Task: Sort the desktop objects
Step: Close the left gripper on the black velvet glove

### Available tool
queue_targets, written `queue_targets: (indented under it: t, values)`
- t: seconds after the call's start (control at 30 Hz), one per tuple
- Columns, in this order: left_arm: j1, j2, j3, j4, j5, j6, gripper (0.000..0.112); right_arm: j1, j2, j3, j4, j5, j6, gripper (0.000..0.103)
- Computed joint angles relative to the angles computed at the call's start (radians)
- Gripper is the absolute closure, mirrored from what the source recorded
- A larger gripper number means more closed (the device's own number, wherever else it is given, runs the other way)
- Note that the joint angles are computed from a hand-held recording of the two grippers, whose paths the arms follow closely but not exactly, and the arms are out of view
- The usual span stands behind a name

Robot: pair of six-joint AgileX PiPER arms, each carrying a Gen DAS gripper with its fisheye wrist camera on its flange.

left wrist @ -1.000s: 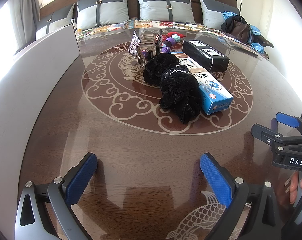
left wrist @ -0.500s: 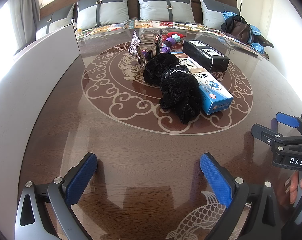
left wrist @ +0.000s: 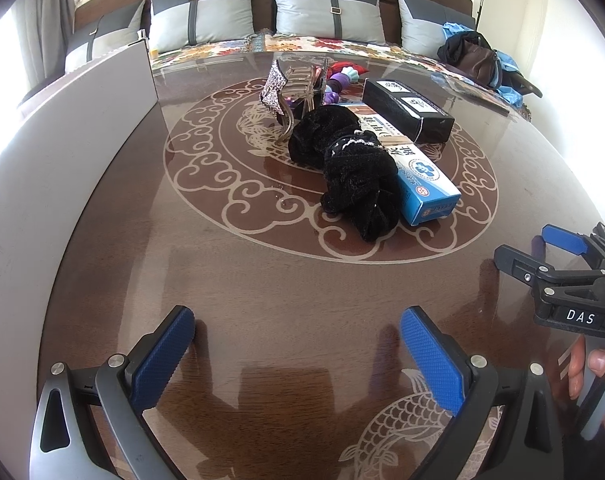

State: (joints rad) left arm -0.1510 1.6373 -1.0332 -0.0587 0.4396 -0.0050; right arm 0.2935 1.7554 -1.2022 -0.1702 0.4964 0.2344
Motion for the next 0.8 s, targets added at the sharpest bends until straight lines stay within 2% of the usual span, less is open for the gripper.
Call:
queue_targets:
  t: [0.13,0.47,0.53,0.57,0.6,0.63,0.8]
  values:
    - [0.026,0.025,-0.089,-0.123,0.036,0.108,0.009,0.0,0.001,0.0,0.0,0.0,0.0,0.0]
    - [-0.001,0.334,-0.584,-0.018,0.235,-0.088,0.01,0.0,0.002,-0.001,0.0,-0.001,0.0,0.0]
    - [0.008,0.389,-0.641,-0.057,0.276,-0.068,0.04,0.0,0.002,-0.001,-0.001,-0.001,0.001,0.0]
    - [0.023,0.385,-0.622,-0.126,0.252,-0.025,0.046,0.0,0.002,-0.001,-0.001,-0.001,0.001,0.0]
    - [0.032,0.38,-0.61,-0.156,0.242,-0.009,0.068,0.0,0.002,-0.001,-0.001,-0.001,0.001,0.0]
    - [0.033,0.38,-0.61,-0.152,0.253,-0.008,0.079,0.0,0.002,-0.001,-0.001,-0.001,0.001,0.0]
    - [0.056,0.244,-0.404,-0.167,0.173,0.08,0.079,0.0,0.002,-0.002,-0.001,-0.001,0.002,0.0]
